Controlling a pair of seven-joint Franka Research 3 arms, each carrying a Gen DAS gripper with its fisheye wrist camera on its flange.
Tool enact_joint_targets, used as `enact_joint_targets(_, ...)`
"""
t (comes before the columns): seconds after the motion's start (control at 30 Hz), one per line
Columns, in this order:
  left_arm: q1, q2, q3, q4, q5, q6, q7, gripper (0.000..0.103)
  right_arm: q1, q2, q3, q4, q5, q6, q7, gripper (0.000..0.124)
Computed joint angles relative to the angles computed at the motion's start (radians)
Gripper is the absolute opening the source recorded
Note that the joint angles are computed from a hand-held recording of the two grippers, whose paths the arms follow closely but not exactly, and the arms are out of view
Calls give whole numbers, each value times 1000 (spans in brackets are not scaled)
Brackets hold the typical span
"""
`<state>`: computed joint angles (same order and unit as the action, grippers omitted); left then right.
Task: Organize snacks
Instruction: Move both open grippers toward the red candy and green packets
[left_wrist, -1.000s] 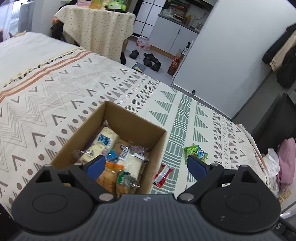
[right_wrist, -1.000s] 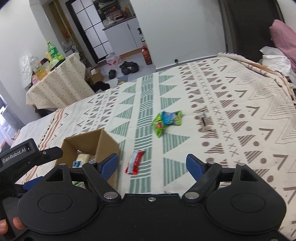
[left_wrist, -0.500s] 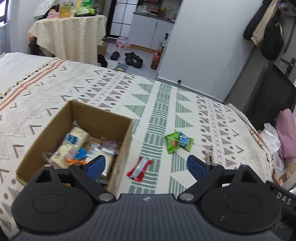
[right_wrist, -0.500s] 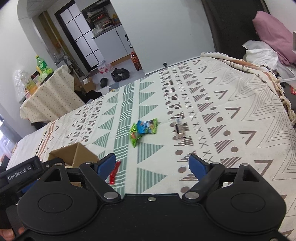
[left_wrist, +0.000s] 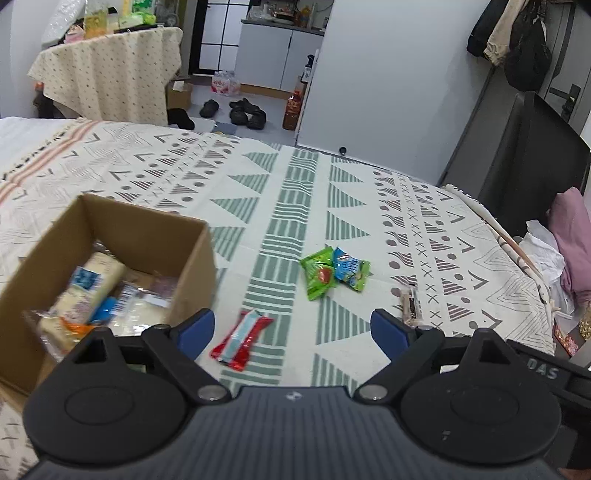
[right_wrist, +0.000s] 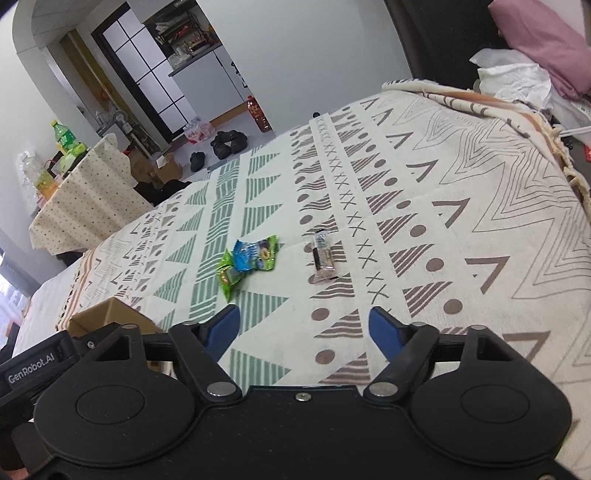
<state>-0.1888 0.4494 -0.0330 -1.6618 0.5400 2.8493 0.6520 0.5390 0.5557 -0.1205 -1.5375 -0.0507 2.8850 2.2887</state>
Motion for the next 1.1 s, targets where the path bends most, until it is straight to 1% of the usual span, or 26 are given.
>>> enact_joint_targets(0.07,-20,22,21,27,23,-14,-22,92,-16,25,12,27,8,-5,-21,69)
enact_joint_targets(0.1,-22,32,22,38,28,-16,-23,92,-24,39,18,43,13,-9,-34,68)
enact_joint_targets(0.23,-4,93,-7,111,-13,-68,23,91,-56,107,48,128,41,-42,-102,61)
enact_joint_targets(0.3,1,126,-17,148,-38,-100,46,89,-69,144,59,176,59,-64,-130,60)
enact_joint_targets(0.37,-33,151,18,179,1,-112,36,89,-79,179,66,223,74,-84,-154,60)
enact_joint_targets(0.4,-31,164,12,193,-1,-115,51,89,-84,198,70,249,82,-96,-164,60)
enact_joint_targets(0.47,0,195,-32,231,-64,-144,99,89,-95,238,79,304,99,-121,-183,58)
enact_joint_targets(0.5,5,209,-39,248,-86,-160,109,89,-94,257,77,330,102,-134,-188,58)
enact_joint_targets(0.57,2,236,-36,280,-106,-188,122,88,-86,296,60,393,90,-172,-195,58)
enact_joint_targets(0.67,-9,266,-26,319,-118,-223,132,88,-97,342,72,463,95,-204,-221,57)
enact_joint_targets(0.8,-32,295,0,354,-99,-243,123,88,-102,389,68,539,94,-237,-233,57)
enact_joint_targets(0.93,-53,323,23,398,-65,-291,119,88,-111,451,73,639,100,-269,-243,57)
enact_joint_targets(0.97,-48,330,18,409,-70,-305,122,88,-112,468,74,668,99,-278,-246,57)
enact_joint_targets(1.07,-3,350,-29,434,-147,-339,144,88,-116,523,76,760,103,-308,-245,57)
enact_joint_targets(1.1,-8,341,-18,413,-141,-311,127,88,-116,538,74,785,101,-317,-241,57)
